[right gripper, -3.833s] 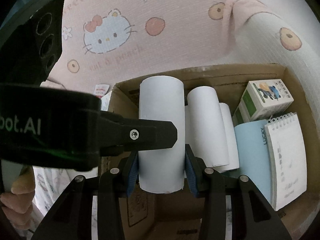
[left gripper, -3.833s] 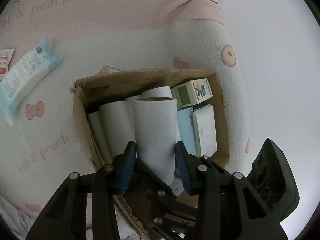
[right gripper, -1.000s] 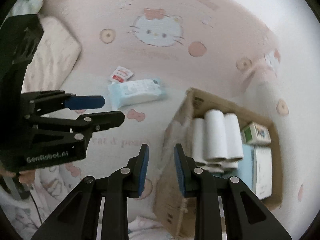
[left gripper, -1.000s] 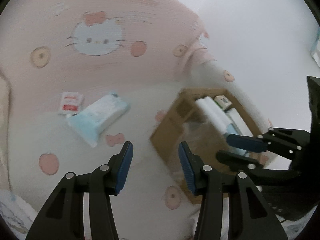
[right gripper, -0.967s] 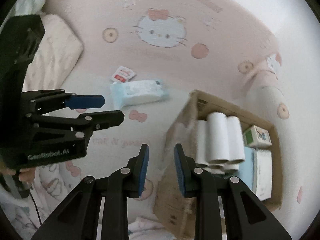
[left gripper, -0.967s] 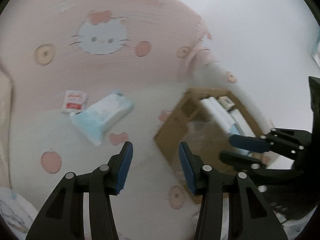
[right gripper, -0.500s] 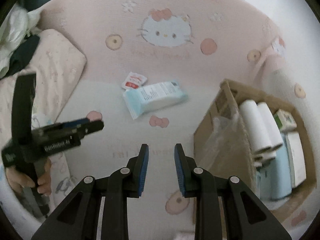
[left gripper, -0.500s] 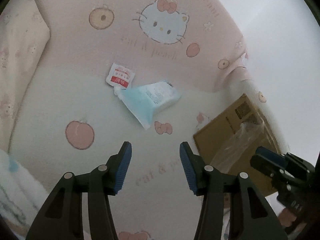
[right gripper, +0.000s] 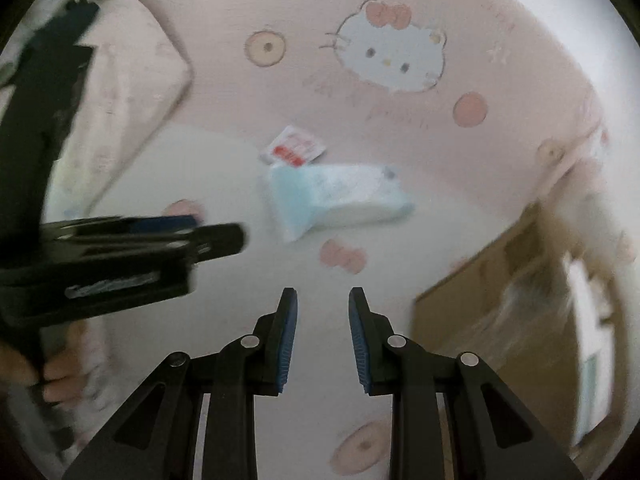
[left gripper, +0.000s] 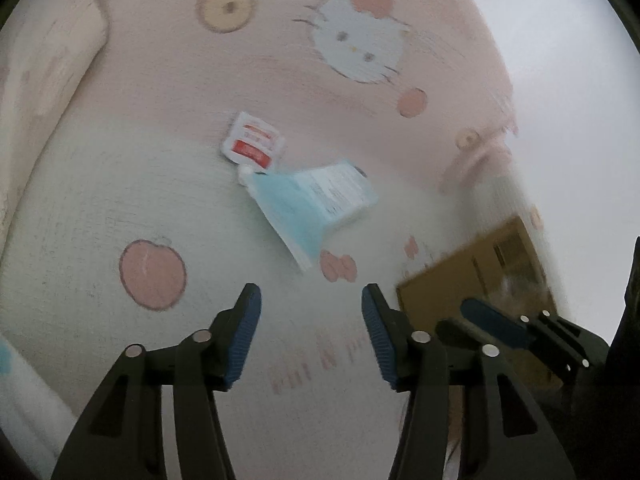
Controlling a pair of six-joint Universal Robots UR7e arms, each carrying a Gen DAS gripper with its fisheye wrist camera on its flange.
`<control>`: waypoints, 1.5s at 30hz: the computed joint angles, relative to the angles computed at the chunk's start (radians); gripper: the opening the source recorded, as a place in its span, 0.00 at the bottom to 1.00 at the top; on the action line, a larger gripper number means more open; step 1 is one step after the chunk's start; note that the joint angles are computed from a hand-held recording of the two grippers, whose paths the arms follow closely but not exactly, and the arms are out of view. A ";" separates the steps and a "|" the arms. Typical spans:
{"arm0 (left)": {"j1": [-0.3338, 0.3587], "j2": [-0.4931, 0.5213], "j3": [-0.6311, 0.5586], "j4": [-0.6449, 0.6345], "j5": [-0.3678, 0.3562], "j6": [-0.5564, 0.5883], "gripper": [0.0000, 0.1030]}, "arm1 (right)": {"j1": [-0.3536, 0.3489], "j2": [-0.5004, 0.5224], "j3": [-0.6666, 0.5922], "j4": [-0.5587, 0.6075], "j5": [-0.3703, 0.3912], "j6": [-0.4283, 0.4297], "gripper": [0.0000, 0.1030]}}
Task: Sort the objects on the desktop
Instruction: 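Move the left tool over the blue wet-wipe pack on the bedding, then close the left tool on the wet-wipe pack edge and lift it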
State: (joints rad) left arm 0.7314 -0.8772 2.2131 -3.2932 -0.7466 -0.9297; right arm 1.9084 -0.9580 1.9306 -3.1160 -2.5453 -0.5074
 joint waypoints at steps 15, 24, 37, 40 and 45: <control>0.189 0.077 -0.148 -0.059 -0.087 0.002 0.59 | -0.136 0.044 -0.355 0.546 0.100 0.394 0.25; 0.222 0.103 -0.184 -0.052 -0.103 -0.015 0.59 | -0.200 0.132 -0.594 0.778 0.240 0.572 0.37; 0.231 0.124 -0.203 -0.093 -0.099 0.003 0.59 | -0.237 0.231 -0.760 0.890 0.211 0.633 0.57; 0.232 0.127 -0.207 -0.094 -0.111 0.020 0.55 | -0.238 0.234 -0.756 0.895 0.225 0.618 0.57; 0.241 0.126 -0.208 -0.085 -0.133 0.026 0.43 | -0.230 0.232 -0.737 0.929 0.239 0.583 0.57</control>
